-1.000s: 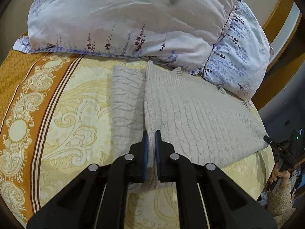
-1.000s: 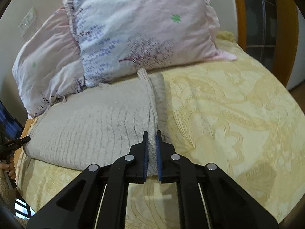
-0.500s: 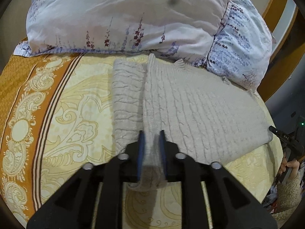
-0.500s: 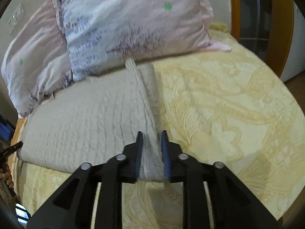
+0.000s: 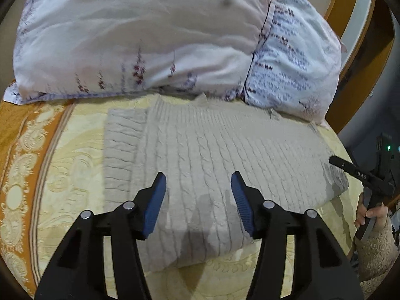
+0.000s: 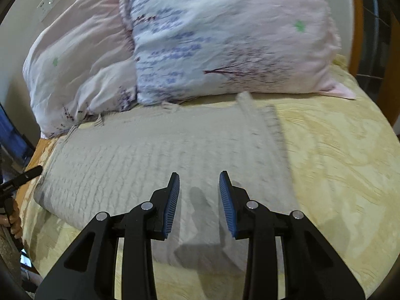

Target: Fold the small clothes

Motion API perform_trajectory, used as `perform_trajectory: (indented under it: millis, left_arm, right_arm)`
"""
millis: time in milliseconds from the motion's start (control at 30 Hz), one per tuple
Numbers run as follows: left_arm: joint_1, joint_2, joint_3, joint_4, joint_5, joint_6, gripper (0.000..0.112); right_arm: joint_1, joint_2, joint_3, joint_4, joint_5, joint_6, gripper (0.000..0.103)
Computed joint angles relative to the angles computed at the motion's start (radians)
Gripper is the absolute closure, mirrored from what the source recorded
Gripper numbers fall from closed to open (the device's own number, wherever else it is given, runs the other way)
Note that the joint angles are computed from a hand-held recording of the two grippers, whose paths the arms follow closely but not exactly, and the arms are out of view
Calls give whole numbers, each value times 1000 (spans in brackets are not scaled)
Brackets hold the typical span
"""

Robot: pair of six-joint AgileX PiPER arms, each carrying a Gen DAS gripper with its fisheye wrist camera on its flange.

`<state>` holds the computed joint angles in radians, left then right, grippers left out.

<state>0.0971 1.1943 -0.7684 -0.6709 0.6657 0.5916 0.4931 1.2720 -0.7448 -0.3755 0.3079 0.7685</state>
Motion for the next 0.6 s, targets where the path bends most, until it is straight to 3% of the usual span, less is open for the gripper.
perform_trajectory:
  millis: [67, 167, 267, 333, 433, 533, 600]
  left_arm:
    - [-17, 18, -1, 23, -13, -28, 57]
    - [-23, 45, 2, 49, -32, -58, 54]
    - [5, 66, 18, 14, -27, -21, 54]
    - [5, 67, 28, 0, -39, 1, 52]
    - [-12, 62, 24, 26, -40, -21, 48]
    - [54, 45, 12, -50, 41, 49, 48]
    - [163, 33, 2, -148, 133, 137, 44]
  right_arm:
    - [11, 29, -26, -10, 6, 1, 67]
    - [14, 74, -56, -2, 18, -11, 52]
    - [13, 137, -79, 15, 48, -28, 48]
    - [11, 143, -58, -34, 7, 11, 47]
    - [7, 147, -71, 0, 22, -12, 47]
    - [16, 131, -81, 16, 48, 2, 47]
    - [24, 114, -83, 20, 49, 13, 45]
